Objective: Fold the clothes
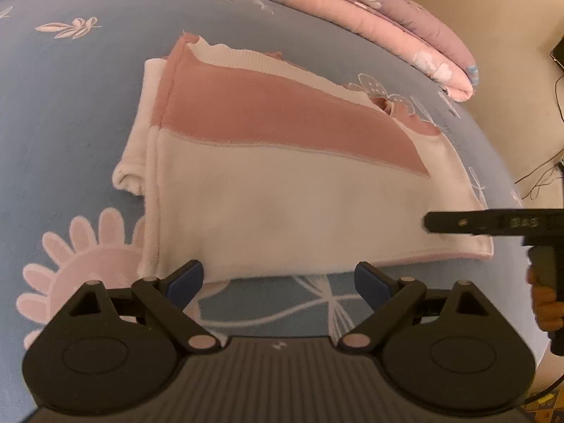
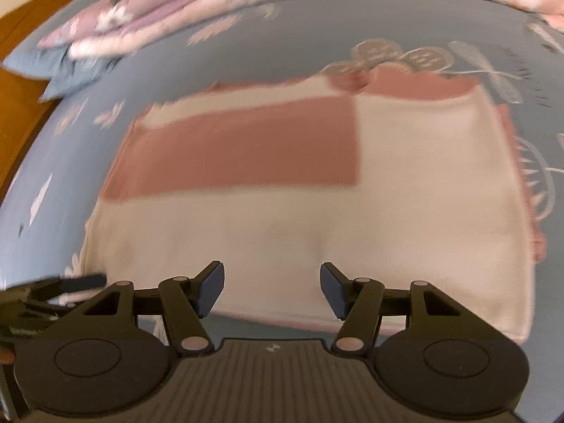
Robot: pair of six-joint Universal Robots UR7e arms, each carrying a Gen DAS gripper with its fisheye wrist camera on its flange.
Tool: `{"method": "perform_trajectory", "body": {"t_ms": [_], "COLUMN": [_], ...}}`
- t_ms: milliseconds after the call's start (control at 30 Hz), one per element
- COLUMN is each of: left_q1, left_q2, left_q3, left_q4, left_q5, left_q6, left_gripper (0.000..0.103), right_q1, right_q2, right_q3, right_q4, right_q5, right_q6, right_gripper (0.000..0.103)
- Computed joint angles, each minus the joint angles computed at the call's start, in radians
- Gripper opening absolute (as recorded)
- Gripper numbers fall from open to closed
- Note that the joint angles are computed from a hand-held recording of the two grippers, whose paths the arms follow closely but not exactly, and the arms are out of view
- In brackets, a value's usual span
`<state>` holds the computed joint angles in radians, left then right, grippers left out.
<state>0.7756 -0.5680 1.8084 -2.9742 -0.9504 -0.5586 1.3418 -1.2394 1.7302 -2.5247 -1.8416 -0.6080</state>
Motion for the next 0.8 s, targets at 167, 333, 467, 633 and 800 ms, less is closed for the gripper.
{"method": "perform_trajectory", "body": {"t_ms": [167,333,467,633,800], "left_q1": [-0.022,-0.057,-0.071,-0.07,-0.057], "left_q2": [-0.04,-0.092,-0.13,-0.184,-0.238], "left_q3": [0.036,0.07,0.077,0.108,0.145], "left_q4": [0.049,0.178,0.346,0.449,0.513], "left_q5": [0.021,0.123,0.194,0.22,0.249], "left_q6": [-0.003,-0.069,-0.185,-0.282,-0.315], "left_gripper": [0.093,0.093,0.093,0.093,0.093], "right_q1": [0.015,0.059,0.111,0.185,0.262], "right_q2": [0.013,-0.005,0.008,0.062,0.131], "right_q3": [0.01,0.037,0.064,0.08,0.085], "right_q4": [-0.017,-0.054,-0.085,-0.096,-0.133], "right_q5": [-0.077,-0.11,-0.126,-0.156,-0.214], "right_q6": [-0.012,-0.01,-0.051,-0.123,-0.187], "right_gripper": [0.065,0.066,0.066,0.066,0.066]}}
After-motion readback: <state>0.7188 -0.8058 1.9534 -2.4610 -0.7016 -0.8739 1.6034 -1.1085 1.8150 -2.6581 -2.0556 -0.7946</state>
